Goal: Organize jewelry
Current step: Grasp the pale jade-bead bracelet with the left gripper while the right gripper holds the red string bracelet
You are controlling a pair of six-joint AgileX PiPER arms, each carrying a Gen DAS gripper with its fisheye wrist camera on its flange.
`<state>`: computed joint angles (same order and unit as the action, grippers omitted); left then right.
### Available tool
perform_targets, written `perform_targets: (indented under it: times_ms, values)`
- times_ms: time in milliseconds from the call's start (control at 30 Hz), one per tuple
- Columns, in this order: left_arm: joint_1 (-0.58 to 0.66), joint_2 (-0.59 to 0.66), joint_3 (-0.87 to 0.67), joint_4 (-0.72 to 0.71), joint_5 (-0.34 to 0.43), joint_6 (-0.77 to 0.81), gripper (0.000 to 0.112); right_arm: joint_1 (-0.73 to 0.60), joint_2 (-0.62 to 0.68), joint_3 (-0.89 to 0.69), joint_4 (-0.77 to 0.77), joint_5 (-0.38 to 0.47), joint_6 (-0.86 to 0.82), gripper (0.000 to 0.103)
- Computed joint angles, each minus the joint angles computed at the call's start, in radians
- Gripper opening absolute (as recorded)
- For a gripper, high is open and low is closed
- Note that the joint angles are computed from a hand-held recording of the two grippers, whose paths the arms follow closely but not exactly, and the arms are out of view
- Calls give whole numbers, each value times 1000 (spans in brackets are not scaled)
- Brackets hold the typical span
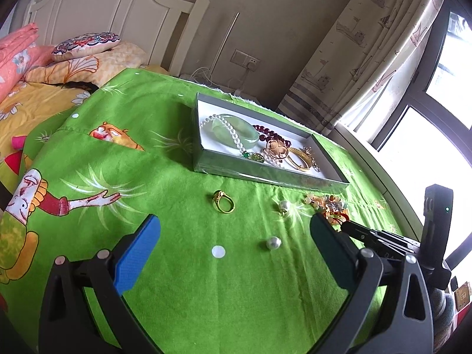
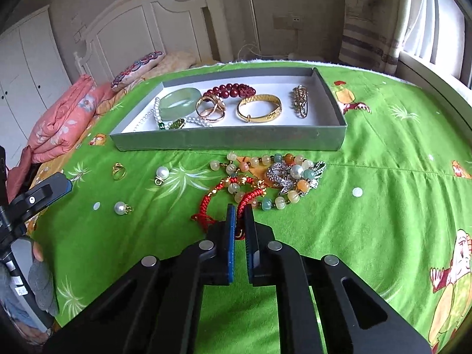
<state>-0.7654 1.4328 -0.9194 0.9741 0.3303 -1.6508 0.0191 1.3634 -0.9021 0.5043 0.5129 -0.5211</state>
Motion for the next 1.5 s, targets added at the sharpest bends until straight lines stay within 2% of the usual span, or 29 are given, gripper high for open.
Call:
perform_targets:
  times_ms: [167, 267, 333, 400, 600, 767, 833, 933, 1100, 1167, 1267, 1333, 1400, 1467, 1500]
  values:
    - [2, 3, -4, -14, 2, 15, 100, -84, -74, 33, 148, 37, -161, 8]
    - [1, 6, -8, -28, 5, 29, 100, -194, -105, 42, 365, 126, -373, 8]
    - [2, 8, -11, -38, 7, 40, 100, -252, -124, 46, 453, 177, -460, 8]
    - [3, 11, -15, -48, 9, 50, 100, -330, -136, 49, 561, 262, -557, 8]
    - [-2, 22, -31, -74, 27, 84, 100, -401, -140, 42, 552, 259, -557, 8]
    - [-31, 66, -110, -212, 110, 277, 100, -449, -111, 48, 533, 248, -550, 8]
    - [-65, 99, -167, -248, 164, 361, 100, -476, -105, 53, 545, 257, -567, 8]
    - [-106, 163, -272, -357, 193, 529, 100, -515, -90, 58, 566, 265, -589, 8]
    - [-200, 352, -546, -401, 309, 743, 99, -569, -42, 66, 592, 281, -612, 8]
    - [-208, 433, -665, -462, 337, 862, 90, -593, -25, 65, 614, 314, -629, 9]
    - [-214, 566, -873, -557, 419, 1046, 76, -594, -25, 69, 627, 320, -648, 9]
    - [-223, 647, -994, -570, 478, 1121, 73, -583, -27, 72, 627, 314, -654, 9]
    - [-222, 715, -1093, -589, 524, 1182, 64, -582, -27, 73, 634, 318, -667, 9]
    - [-213, 760, -1165, -627, 555, 1243, 51, -592, -24, 76, 646, 334, -678, 9]
    - [-207, 778, -1195, -649, 565, 1268, 48, -599, -19, 74, 651, 345, -682, 9]
